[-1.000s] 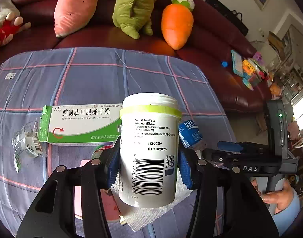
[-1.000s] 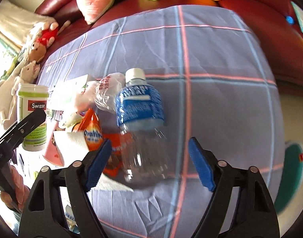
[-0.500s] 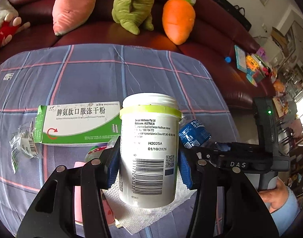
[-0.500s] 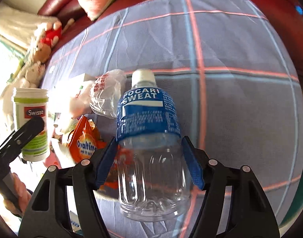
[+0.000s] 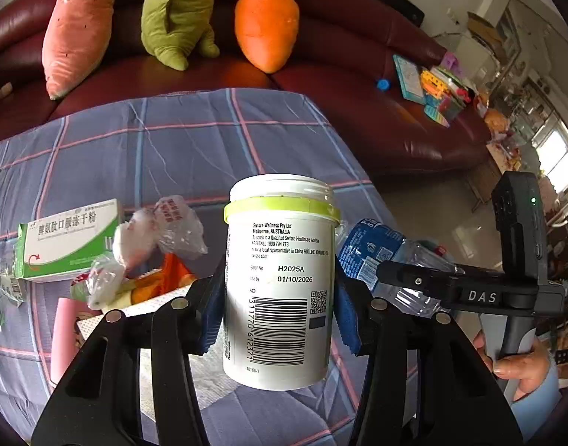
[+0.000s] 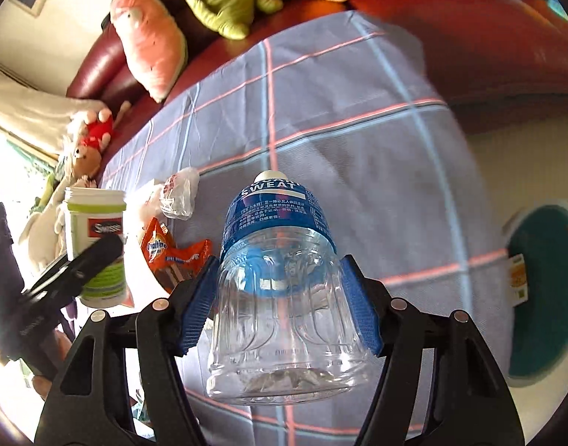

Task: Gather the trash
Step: 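Carry the bottle and jar to the teal bin and release both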

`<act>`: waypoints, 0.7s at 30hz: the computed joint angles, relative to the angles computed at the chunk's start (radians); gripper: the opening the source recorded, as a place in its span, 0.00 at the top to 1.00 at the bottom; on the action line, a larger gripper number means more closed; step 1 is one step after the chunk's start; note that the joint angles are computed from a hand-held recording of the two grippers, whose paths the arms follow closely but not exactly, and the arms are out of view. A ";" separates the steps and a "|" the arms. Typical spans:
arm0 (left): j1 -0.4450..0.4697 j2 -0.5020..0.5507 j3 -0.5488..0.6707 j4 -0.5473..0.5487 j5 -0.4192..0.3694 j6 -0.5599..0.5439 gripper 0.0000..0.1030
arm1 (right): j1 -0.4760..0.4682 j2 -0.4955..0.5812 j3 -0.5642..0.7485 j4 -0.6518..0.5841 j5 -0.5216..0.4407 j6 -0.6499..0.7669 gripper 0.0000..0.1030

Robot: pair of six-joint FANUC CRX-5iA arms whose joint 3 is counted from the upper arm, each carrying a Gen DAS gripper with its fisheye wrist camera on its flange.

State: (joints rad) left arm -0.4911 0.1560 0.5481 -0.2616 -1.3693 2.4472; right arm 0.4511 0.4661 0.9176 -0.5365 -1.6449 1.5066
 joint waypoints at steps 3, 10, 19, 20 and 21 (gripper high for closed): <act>-0.019 0.045 0.052 0.006 -0.012 -0.010 0.50 | -0.036 -0.032 -0.033 -0.019 0.012 0.010 0.39; -0.055 0.166 0.200 0.024 -0.058 -0.058 0.50 | -0.135 -0.091 -0.085 -0.058 0.044 0.027 0.39; -0.105 0.436 0.561 0.080 -0.166 -0.156 0.50 | -0.312 -0.142 -0.167 -0.065 0.111 0.021 0.39; -0.109 0.471 0.613 0.086 -0.184 -0.169 0.50 | -0.330 -0.143 -0.174 -0.062 0.116 0.019 0.39; -0.116 0.527 0.702 0.092 -0.218 -0.185 0.50 | -0.352 -0.147 -0.188 -0.050 0.129 0.016 0.39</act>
